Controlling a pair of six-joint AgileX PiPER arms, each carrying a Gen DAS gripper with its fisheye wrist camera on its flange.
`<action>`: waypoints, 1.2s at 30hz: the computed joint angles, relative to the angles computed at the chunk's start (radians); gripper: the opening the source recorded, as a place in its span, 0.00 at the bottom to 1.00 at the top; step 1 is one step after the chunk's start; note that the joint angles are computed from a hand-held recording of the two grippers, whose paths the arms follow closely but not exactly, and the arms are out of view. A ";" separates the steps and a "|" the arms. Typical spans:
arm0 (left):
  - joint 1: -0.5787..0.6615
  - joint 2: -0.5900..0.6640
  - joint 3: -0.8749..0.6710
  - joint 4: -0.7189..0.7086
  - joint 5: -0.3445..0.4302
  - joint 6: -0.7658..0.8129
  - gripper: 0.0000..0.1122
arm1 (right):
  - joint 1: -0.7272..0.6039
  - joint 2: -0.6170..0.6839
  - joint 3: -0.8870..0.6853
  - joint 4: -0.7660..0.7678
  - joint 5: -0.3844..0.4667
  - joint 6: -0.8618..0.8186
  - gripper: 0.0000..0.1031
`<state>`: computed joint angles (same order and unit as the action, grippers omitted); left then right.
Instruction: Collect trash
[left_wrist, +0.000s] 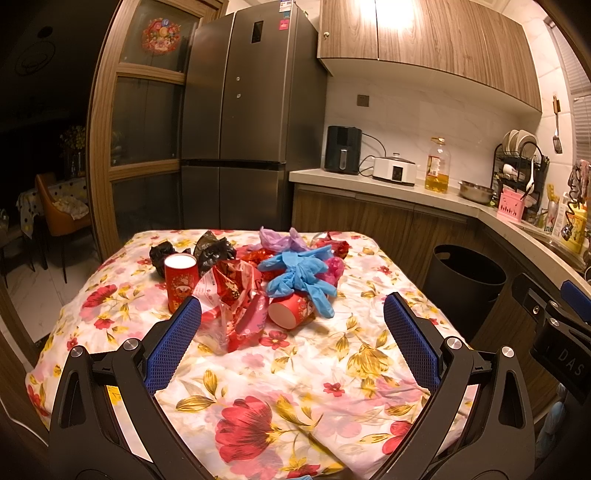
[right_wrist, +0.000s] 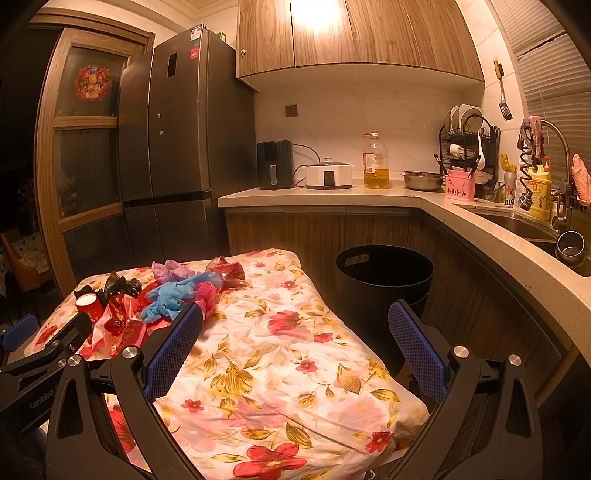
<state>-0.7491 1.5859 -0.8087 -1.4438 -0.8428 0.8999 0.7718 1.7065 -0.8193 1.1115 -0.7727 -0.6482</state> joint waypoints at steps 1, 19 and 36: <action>0.000 0.000 0.000 0.001 0.001 -0.001 0.87 | 0.000 0.001 -0.001 0.001 0.000 -0.001 0.95; 0.063 0.039 0.073 0.125 0.004 -0.173 0.87 | -0.052 0.063 -0.052 -0.111 0.063 0.073 0.95; 0.320 0.257 0.012 0.380 0.067 -0.411 0.75 | -0.136 0.304 -0.251 -0.521 0.143 0.378 0.92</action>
<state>-0.4296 1.8426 -0.7969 -1.0637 -0.7758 0.4884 0.6360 2.0104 -1.0704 0.5905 -0.6298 -0.2701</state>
